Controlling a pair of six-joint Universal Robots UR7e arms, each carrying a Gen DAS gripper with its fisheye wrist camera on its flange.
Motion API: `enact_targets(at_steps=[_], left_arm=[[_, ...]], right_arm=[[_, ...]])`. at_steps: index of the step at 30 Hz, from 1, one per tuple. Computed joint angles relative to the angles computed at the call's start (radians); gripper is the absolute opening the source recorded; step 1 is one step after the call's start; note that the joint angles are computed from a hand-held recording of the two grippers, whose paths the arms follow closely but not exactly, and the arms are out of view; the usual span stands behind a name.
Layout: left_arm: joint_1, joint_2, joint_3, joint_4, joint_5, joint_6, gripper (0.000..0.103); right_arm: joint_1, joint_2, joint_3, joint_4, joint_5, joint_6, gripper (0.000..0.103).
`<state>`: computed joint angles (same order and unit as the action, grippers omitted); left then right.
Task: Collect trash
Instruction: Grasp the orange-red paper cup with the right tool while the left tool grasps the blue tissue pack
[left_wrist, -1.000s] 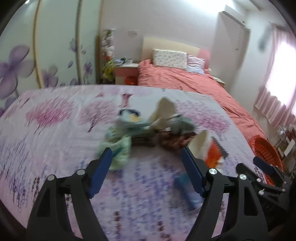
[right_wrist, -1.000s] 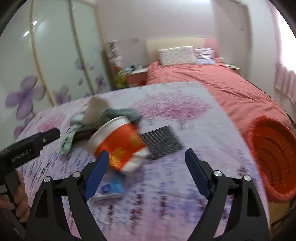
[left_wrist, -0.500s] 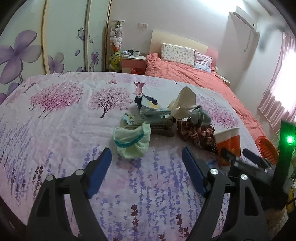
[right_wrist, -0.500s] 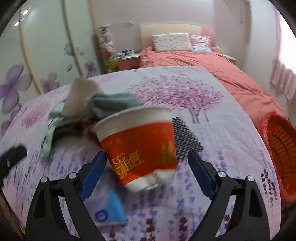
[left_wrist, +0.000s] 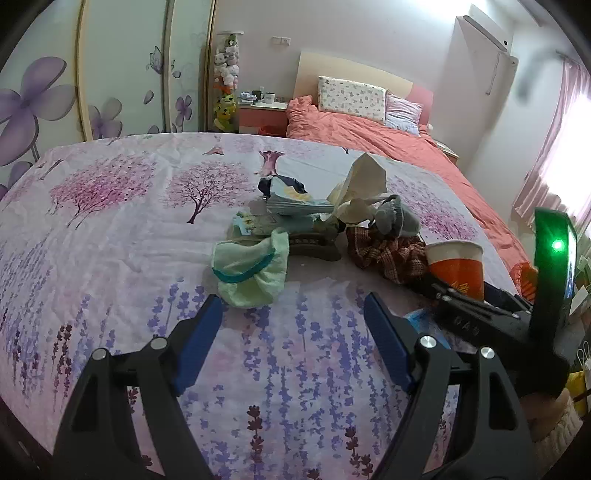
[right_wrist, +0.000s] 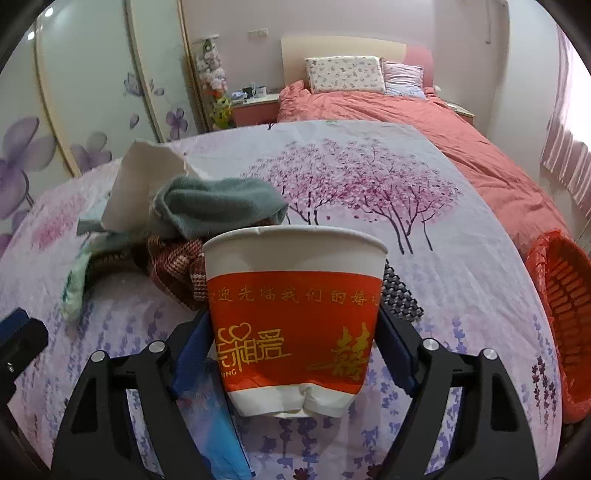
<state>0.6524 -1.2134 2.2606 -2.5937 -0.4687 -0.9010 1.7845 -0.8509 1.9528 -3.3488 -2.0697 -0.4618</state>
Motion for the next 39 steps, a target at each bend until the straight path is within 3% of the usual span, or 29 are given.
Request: enact_targets(at_steps=[6, 15, 21, 26, 30, 33, 39], left_arm=[[-0.002, 0.016, -0.003, -0.047, -0.025, 0.039, 0.077], [-0.022, 0.164, -0.064, -0.138, -0.128, 0.128, 0.083], [-0.011, 0.251, -0.134, -0.054, -0.158, 0.08, 0.083], [0.003, 0.289, -0.176, 0.034, -0.143, -0.002, 0.083], [0.017, 0.31, -0.214, 0.071, -0.113, 0.002, 0.067], [0.036, 0.304, -0.222, 0.066, -0.105, 0.029, 0.062], [0.07, 0.258, -0.209, 0.071, -0.097, 0.047, 0.062]], right_arm=[[-0.022, -0.049, 0.006, -0.016, 0.026, 0.053, 0.079], [-0.08, -0.143, 0.057, -0.037, 0.055, 0.081, 0.079], [-0.124, -0.193, 0.09, -0.036, 0.069, 0.095, 0.079], [-0.154, -0.215, 0.102, -0.024, 0.086, 0.112, 0.079], [-0.167, -0.208, 0.094, -0.007, 0.091, 0.128, 0.079], [-0.169, -0.193, 0.073, 0.02, 0.085, 0.135, 0.079], [-0.159, -0.151, 0.016, 0.084, 0.065, 0.151, 0.079]])
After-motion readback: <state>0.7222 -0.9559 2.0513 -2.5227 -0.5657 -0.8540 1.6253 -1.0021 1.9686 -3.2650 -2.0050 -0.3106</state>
